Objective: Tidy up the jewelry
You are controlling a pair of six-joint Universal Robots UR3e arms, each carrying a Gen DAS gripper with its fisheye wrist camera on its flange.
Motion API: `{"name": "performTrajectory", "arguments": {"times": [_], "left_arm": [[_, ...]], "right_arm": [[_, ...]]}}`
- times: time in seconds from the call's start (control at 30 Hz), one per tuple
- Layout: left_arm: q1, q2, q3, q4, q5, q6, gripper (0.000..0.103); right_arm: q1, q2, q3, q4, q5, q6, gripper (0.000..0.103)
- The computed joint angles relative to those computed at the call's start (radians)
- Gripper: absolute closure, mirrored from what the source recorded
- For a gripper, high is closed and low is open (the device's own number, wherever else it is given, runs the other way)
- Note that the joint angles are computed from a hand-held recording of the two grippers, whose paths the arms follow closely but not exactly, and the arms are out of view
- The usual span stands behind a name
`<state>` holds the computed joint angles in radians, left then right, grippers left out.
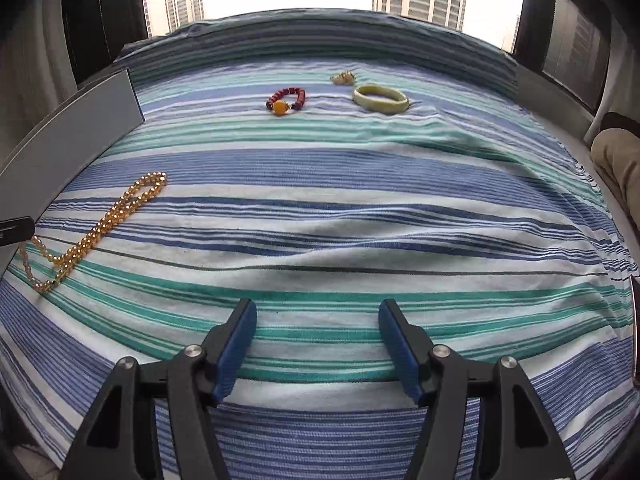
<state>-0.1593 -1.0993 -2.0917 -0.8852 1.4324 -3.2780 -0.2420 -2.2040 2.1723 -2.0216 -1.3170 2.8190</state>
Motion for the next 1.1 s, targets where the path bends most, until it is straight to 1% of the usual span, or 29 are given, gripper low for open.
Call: {"name": "performTrajectory", "arguments": {"times": [0.03, 0.07, 0.1, 0.17, 0.2, 0.23, 0.33, 0.43, 0.5, 0.57, 0.6, 0.63, 0.67, 0.73, 0.83, 0.87, 0.9, 0.93, 0.97, 1.03, 1.07, 1.1], "left_arm": [[-0.006, 0.012, -0.021, 0.027, 0.003, -0.012, 0.042], [0.001, 0.04, -0.04, 0.031, -0.002, -0.005, 0.037], [-0.009, 0.039, -0.047, 0.042, 0.008, -0.004, 0.036], [-0.037, 0.025, -0.042, 0.04, 0.049, 0.0, 0.036], [-0.049, 0.025, -0.041, 0.036, 0.068, 0.0, 0.036], [-0.052, 0.035, -0.043, 0.031, 0.076, 0.002, 0.035], [-0.018, 0.106, -0.068, -0.007, 0.067, 0.004, 0.027], [0.028, 0.175, -0.083, -0.066, 0.045, 0.009, 0.027], [0.042, 0.214, -0.089, -0.101, 0.052, 0.015, 0.027], [0.059, 0.252, -0.097, -0.135, 0.054, 0.027, 0.027], [0.07, 0.271, -0.102, -0.152, 0.054, 0.034, 0.027], [0.083, 0.292, -0.106, -0.17, 0.051, 0.041, 0.027], [0.101, 0.314, -0.11, -0.19, 0.043, 0.052, 0.027], [0.14, 0.353, -0.118, -0.224, 0.018, 0.076, 0.027], [0.167, 0.358, -0.129, -0.227, -0.008, 0.107, 0.027], [0.163, 0.341, -0.133, -0.211, -0.006, 0.114, 0.027], [0.148, 0.316, -0.133, -0.19, 0.006, 0.113, 0.027], [0.138, 0.292, -0.133, -0.174, 0.008, 0.123, 0.026], [0.137, 0.271, -0.136, -0.158, -0.003, 0.144, 0.026], [0.129, 0.222, -0.133, -0.135, -0.004, 0.169, 0.025], [0.127, 0.199, -0.132, -0.133, -0.006, 0.183, 0.024], [0.13, 0.186, -0.133, -0.133, -0.015, 0.198, 0.023]], "right_arm": [[-0.059, -0.002, -0.062, 0.102, 0.07, -0.04, 0.038], [-0.077, -0.002, -0.081, 0.144, 0.085, -0.066, 0.038], [-0.124, 0.011, -0.143, 0.218, 0.138, -0.107, 0.038], [-0.145, 0.123, -0.306, 0.302, 0.171, -0.157, 0.038], [-0.142, 0.19, -0.381, 0.309, 0.182, -0.153, 0.038], [-0.127, 0.26, -0.448, 0.285, 0.177, -0.124, 0.038], [-0.046, 0.517, -0.667, 0.195, 0.163, -0.044, 0.038], [0.032, 0.783, -0.909, 0.195, 0.195, 0.011, 0.038], [0.114, 0.933, -1.03, 0.13, 0.156, 0.036, 0.038], [0.196, 1.034, -1.082, 0.009, 0.098, 0.034, 0.038], [0.25, 1.098, -1.098, -0.069, 0.079, -0.045, 0.039], [0.263, 1.12, -1.131, -0.063, 0.051, -0.041, 0.039], [0.286, 1.162, -1.167, -0.062, 0.028, -0.072, 0.039], [0.313, 1.211, -1.19, -0.073, -0.01, -0.124, 0.044], [0.314, 1.21, -1.146, -0.076, -0.054, -0.167, 0.048], [0.295, 1.182, -1.099, -0.092, -0.028, -0.17, 0.05], [0.281, 1.161, -1.076, -0.079, -0.01, -0.173, 0.063], [0.262, 1.127, -1.034, -0.071, 0.013, -0.187, 0.082], [0.26, 1.083, -0.993, -0.053, 0.0, -0.217, 0.086], [0.258, 1.061, -0.97, -0.043, 0.001, -0.221, 0.086], [0.252, 1.013, -0.926, -0.014, 0.002, -0.227, 0.086], [0.251, 1.008, -0.913, -0.028, 0.005, -0.226, 0.086]]}}
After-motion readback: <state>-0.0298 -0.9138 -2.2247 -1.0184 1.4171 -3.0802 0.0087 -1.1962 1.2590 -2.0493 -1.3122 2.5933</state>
